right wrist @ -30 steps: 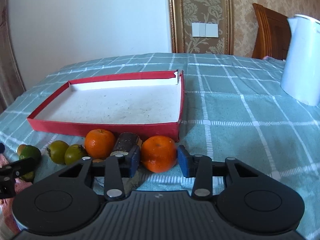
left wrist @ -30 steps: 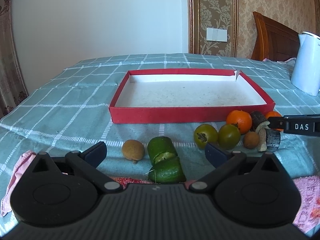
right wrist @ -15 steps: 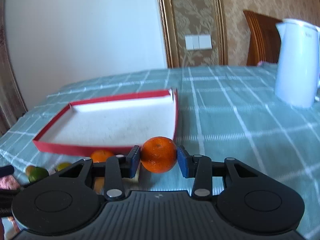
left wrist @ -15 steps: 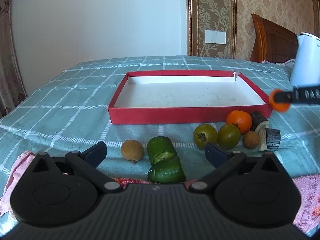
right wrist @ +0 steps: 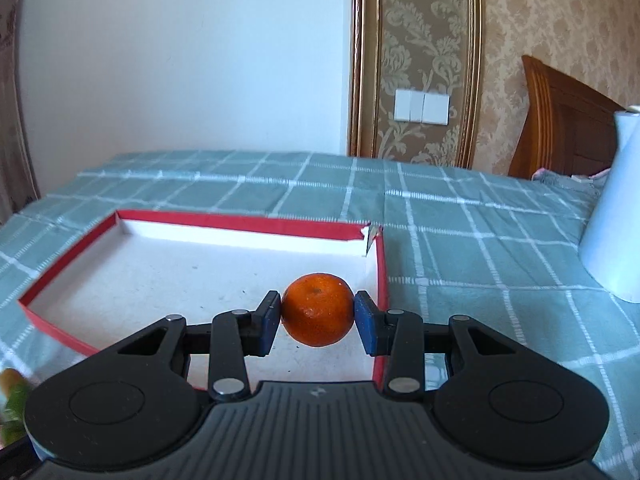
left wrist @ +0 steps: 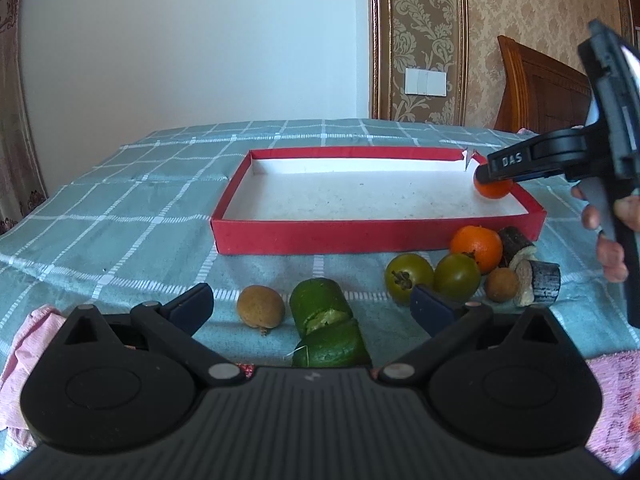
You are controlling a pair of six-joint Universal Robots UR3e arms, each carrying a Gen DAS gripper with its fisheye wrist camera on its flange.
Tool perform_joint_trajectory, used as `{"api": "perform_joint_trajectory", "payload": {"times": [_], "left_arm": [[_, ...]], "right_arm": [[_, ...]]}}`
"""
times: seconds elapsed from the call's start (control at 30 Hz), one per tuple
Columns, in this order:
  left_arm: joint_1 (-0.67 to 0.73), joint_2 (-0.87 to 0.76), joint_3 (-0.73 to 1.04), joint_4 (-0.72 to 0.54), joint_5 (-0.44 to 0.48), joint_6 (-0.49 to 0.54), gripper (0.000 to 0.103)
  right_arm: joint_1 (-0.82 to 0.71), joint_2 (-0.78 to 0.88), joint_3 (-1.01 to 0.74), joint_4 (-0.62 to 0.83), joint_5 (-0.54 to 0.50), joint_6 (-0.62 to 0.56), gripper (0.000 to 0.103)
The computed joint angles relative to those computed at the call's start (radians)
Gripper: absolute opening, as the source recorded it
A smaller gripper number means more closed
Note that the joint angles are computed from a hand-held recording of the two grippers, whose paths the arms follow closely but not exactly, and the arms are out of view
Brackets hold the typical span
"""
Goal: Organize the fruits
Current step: 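Carry the tangerine into the red box and open the right gripper, then lower the left gripper onto the cut green lime piece and close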
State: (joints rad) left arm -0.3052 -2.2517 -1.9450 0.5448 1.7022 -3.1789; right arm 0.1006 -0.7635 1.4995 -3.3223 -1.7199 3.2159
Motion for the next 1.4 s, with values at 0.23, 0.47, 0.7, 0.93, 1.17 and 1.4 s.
{"api": "perform_joint_trajectory", "payload": {"times": [0.23, 0.47, 0.7, 0.93, 1.17, 1.4], "left_arm": [[-0.001, -0.016, 0.018, -0.019, 0.005, -0.006, 0.103], [-0.007, 0.001, -0.007, -0.012, 0.033, -0.007, 0.103], [-0.001, 0.037, -0.065, 0.016, 0.063, -0.019, 0.103], [0.01, 0.073, -0.116, 0.014, 0.0, -0.048, 0.103], [-0.022, 0.082, -0.083, -0.065, 0.012, -0.06, 0.103], [-0.031, 0.087, -0.078, -0.081, 0.036, -0.085, 0.092]], "right_arm": [[-0.011, 0.05, -0.05, 0.046, 0.005, 0.007, 0.04], [-0.007, 0.044, -0.046, 0.045, -0.004, 0.009, 0.043], [-0.059, -0.12, 0.231, -0.123, 0.086, 0.077, 0.045], [-0.057, -0.149, 0.48, -0.401, 0.036, 0.062, 0.062], [-0.112, -0.122, 0.501, -0.425, 0.135, 0.122, 0.062], [-0.124, -0.12, 0.511, -0.419, 0.152, 0.135, 0.07]]}}
